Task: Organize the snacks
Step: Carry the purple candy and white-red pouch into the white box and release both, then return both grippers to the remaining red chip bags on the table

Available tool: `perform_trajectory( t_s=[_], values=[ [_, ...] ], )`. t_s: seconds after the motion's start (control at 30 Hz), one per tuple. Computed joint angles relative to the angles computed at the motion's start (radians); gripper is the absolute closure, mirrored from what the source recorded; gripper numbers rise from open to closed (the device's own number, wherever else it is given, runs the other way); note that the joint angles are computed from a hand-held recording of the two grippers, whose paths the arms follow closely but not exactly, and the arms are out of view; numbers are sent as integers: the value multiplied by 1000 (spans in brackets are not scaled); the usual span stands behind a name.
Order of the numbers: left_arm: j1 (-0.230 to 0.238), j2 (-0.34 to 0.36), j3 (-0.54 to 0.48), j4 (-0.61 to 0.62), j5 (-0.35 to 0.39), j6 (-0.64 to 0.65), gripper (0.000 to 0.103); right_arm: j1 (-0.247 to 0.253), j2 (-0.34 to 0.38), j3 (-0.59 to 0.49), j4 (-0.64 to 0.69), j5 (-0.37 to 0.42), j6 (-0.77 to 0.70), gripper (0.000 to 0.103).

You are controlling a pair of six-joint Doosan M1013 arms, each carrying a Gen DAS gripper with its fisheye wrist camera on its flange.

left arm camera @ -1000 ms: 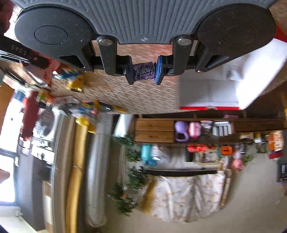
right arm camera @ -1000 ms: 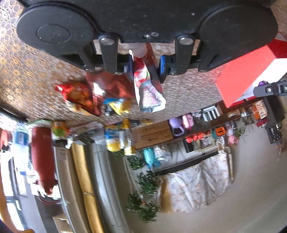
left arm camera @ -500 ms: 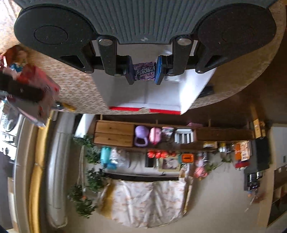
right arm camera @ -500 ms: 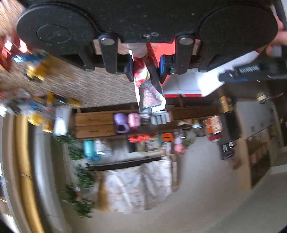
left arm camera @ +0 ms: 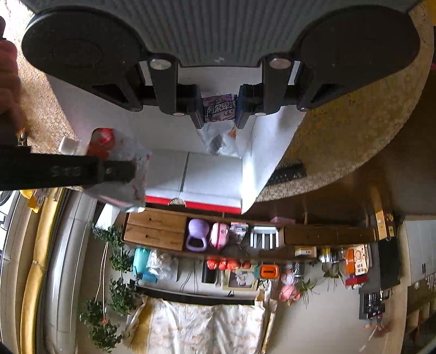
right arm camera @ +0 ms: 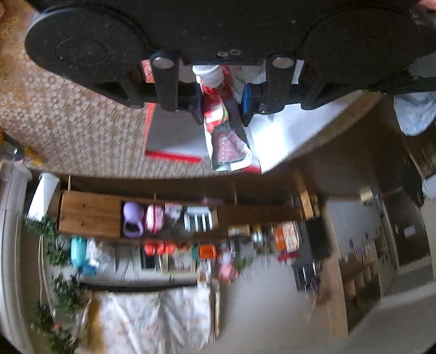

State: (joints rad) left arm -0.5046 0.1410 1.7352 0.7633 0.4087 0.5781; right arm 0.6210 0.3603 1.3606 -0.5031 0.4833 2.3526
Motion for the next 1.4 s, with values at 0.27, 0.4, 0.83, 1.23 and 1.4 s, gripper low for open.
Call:
perform_trajectory(
  t_s=[0.27, 0.4, 0.83, 1.23, 1.4],
  values=[
    [13, 21, -13, -110, -2, 104, 79, 12, 44, -49, 52, 109, -60, 77],
    [14, 27, -16, -134, 0, 126, 78, 14, 48, -53, 63, 127, -70, 77],
    [6, 18, -14, -111, -5, 98, 46, 18, 39, -47, -11, 133, -56, 75],
    [-49, -7, 0, 121, 35, -115, 22, 27, -81, 95, -282, 43, 244, 69],
    [-75, -27, 14, 198, 31, -195, 22, 40, -144, 183, -497, 30, 458, 66]
  ],
)
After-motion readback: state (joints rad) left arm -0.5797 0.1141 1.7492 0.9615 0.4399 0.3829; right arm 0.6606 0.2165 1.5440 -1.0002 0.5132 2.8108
